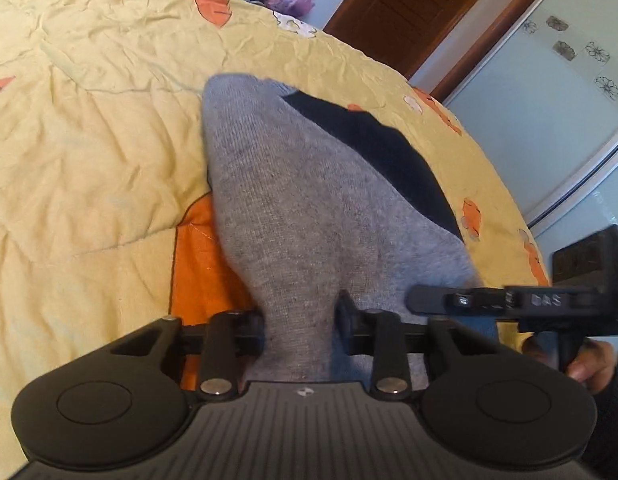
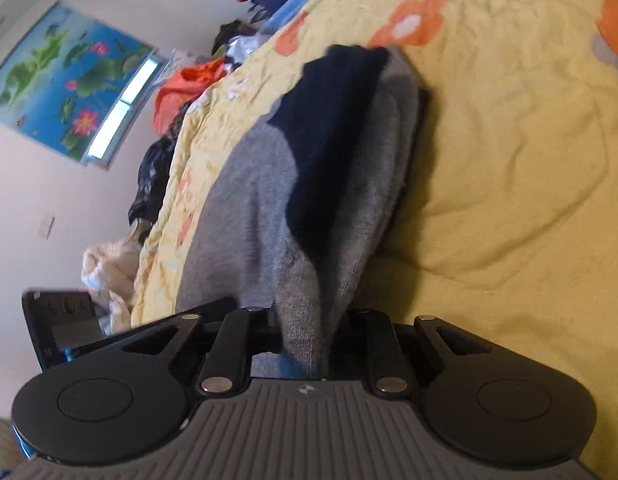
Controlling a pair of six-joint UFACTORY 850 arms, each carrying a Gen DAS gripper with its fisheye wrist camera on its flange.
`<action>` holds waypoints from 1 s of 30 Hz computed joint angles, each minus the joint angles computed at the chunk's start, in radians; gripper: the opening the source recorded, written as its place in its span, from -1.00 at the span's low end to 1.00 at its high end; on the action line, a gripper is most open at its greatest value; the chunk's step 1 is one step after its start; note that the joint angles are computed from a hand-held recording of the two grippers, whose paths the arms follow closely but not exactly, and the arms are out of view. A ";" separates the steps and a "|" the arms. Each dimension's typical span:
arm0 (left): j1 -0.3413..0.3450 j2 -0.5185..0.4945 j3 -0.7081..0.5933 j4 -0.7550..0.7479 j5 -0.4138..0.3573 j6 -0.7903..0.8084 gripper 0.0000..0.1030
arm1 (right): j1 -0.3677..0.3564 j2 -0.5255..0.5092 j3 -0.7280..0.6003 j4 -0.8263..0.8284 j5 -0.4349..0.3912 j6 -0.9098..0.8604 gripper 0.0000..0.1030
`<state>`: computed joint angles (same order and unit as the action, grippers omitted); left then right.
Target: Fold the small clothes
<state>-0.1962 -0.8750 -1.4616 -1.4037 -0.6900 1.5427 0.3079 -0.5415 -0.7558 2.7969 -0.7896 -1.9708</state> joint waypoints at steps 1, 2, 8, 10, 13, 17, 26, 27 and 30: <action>0.006 0.012 0.010 0.010 -0.009 -0.006 -0.64 | 0.003 0.022 0.018 -0.011 -0.012 -0.011 -0.55; 0.015 0.026 0.024 0.022 -0.027 -0.004 -0.66 | 0.009 0.046 0.039 -0.008 -0.025 -0.031 -0.56; 0.041 0.084 0.148 0.034 -0.026 0.127 -0.57 | 0.052 0.082 0.119 0.014 -0.020 -0.042 -0.47; 0.055 0.083 0.172 -0.031 -0.035 0.173 -0.29 | 0.072 0.073 0.150 0.079 -0.075 -0.043 -0.24; 0.085 0.085 0.183 -0.006 -0.114 0.101 0.62 | 0.089 0.096 0.204 0.112 -0.161 -0.018 0.41; 0.094 0.100 0.230 -0.077 -0.123 0.187 0.64 | 0.093 0.098 0.231 0.061 -0.201 0.044 0.45; 0.064 0.150 0.248 0.053 -0.063 0.068 -0.71 | 0.117 0.158 0.204 0.001 -0.001 -0.039 -0.63; 0.064 0.162 0.264 0.053 -0.053 0.096 -0.70 | 0.132 0.184 0.208 0.026 0.055 -0.094 -0.63; 0.057 0.188 0.327 -0.042 0.032 0.284 -0.50 | 0.187 0.211 0.203 0.173 0.195 -0.247 -0.41</action>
<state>-0.1393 -0.6872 -1.1342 -1.4452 -0.6581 1.8270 0.4945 -0.3309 -0.5526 2.9700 -0.5942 -2.2173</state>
